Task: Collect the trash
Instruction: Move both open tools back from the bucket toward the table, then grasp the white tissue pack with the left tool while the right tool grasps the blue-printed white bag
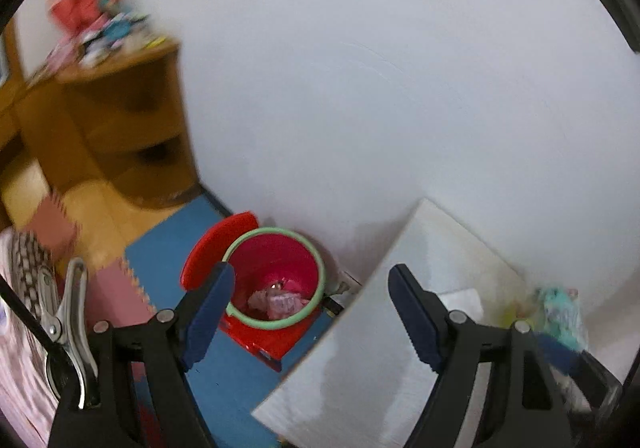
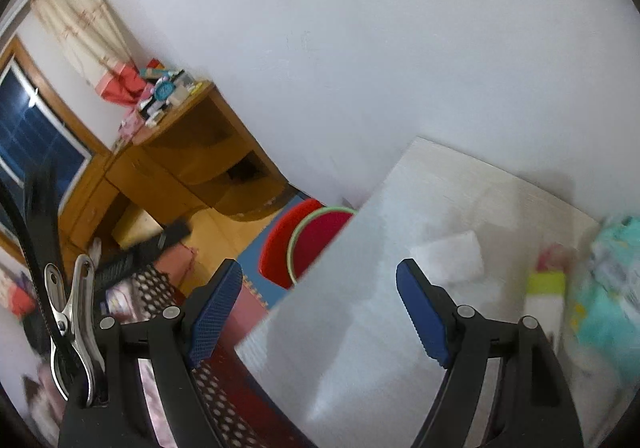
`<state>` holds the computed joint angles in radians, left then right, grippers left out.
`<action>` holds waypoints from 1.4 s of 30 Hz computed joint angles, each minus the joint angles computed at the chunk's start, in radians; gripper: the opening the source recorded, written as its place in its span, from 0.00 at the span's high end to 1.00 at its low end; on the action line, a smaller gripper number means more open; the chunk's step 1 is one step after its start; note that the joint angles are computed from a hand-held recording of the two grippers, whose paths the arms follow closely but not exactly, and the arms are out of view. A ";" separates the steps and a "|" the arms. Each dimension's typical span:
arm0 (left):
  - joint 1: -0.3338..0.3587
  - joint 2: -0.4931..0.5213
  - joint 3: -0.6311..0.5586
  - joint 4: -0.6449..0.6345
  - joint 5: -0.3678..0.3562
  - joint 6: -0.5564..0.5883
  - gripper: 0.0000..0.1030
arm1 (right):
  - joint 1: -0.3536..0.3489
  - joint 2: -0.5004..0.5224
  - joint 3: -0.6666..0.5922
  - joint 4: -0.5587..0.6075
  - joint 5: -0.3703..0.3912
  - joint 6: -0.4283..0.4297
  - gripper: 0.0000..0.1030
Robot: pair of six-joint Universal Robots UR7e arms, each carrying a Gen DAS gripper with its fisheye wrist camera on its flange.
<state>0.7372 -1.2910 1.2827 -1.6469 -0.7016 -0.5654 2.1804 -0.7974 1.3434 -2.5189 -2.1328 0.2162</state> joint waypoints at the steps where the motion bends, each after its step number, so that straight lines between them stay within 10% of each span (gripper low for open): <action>1: -0.013 0.015 -0.007 0.004 -0.007 0.019 0.20 | 0.012 -0.014 0.027 -0.004 -0.029 0.002 0.21; 19: -0.212 0.044 0.053 0.099 -0.061 -0.184 0.16 | 0.094 -0.302 0.246 0.089 -0.206 0.147 0.21; 34: -0.180 0.110 0.174 -0.285 -0.196 0.025 0.16 | 0.014 -0.418 0.379 0.058 -0.300 0.288 0.20; 42: -0.145 0.118 0.223 -0.404 -0.197 0.076 0.16 | 0.013 -0.360 0.338 0.044 -0.369 0.050 0.21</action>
